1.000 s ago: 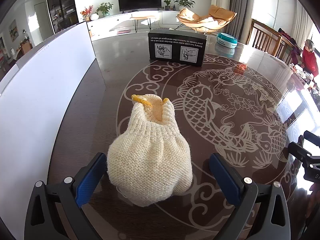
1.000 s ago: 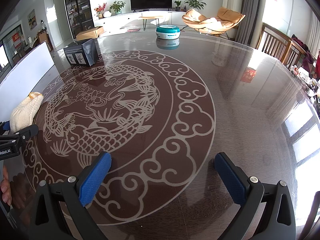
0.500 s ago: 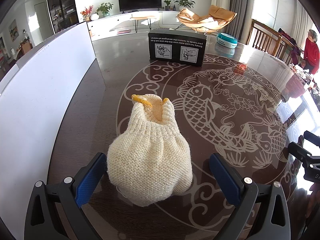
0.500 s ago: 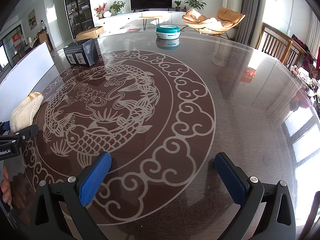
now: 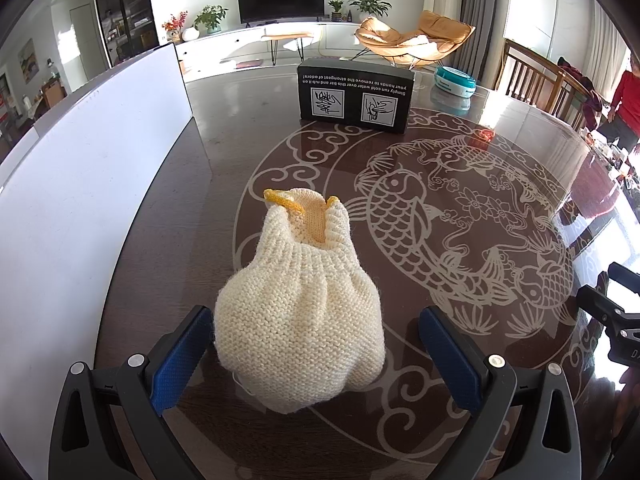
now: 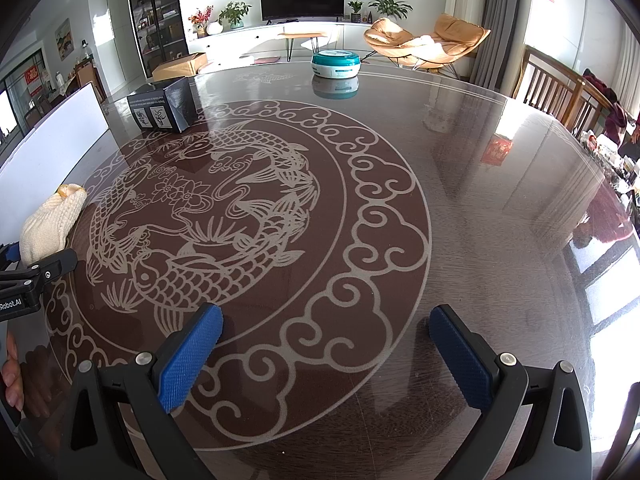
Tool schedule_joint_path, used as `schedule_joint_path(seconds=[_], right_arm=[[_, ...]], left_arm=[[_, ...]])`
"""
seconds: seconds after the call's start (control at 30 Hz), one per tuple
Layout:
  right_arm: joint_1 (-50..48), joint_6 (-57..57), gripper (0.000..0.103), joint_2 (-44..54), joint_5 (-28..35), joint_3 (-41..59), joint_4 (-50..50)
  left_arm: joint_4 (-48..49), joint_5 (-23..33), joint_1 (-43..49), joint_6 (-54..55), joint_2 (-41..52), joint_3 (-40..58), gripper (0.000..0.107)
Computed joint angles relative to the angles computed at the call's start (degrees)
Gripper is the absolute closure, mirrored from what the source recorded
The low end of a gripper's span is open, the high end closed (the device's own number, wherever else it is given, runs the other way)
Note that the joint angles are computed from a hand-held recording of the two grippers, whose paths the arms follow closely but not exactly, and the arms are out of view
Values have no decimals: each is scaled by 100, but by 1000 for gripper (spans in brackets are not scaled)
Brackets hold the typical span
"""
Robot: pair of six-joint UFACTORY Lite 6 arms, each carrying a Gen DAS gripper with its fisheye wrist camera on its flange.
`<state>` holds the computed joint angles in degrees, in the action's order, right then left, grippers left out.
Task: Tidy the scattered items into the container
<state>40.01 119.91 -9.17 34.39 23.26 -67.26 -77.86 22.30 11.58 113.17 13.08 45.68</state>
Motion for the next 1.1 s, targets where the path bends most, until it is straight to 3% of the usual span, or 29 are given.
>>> schedule_joint_path(seconds=[0.13,0.33,0.53,0.63,0.83,0.97,1.0,1.07,1.1], right_arm=[[-174,-171,0,161,-202,155,-131],[-1173,-839,0,1546,-1456,1480,-1571],[-1987,-4317,0,3629,-2397,4133,311],[-2168,-6116,0,4775,-2483,5651,1645],[-2220,-9550,0,6753,-1484,8853,4847],[-2075,-9539,1,7531,-917,10209,4668],[-2058,-9723,4,7611,-931,10354,4819],[-2046,-10223,42,7778,-964,10679,5395],[-2035,-10249,48,7825,-937,10769,5494]], left_arm=[[47,-3,3,-64,37,66,4],[55,0,5,-70,42,73,4],[44,0,6,-57,45,72,4],[44,0,5,-60,55,83,4],[27,3,17,-30,54,76,4],[24,8,33,-15,65,88,4],[53,18,45,-34,75,108,4],[50,17,45,-32,72,104,4],[42,15,45,-26,70,99,4]])
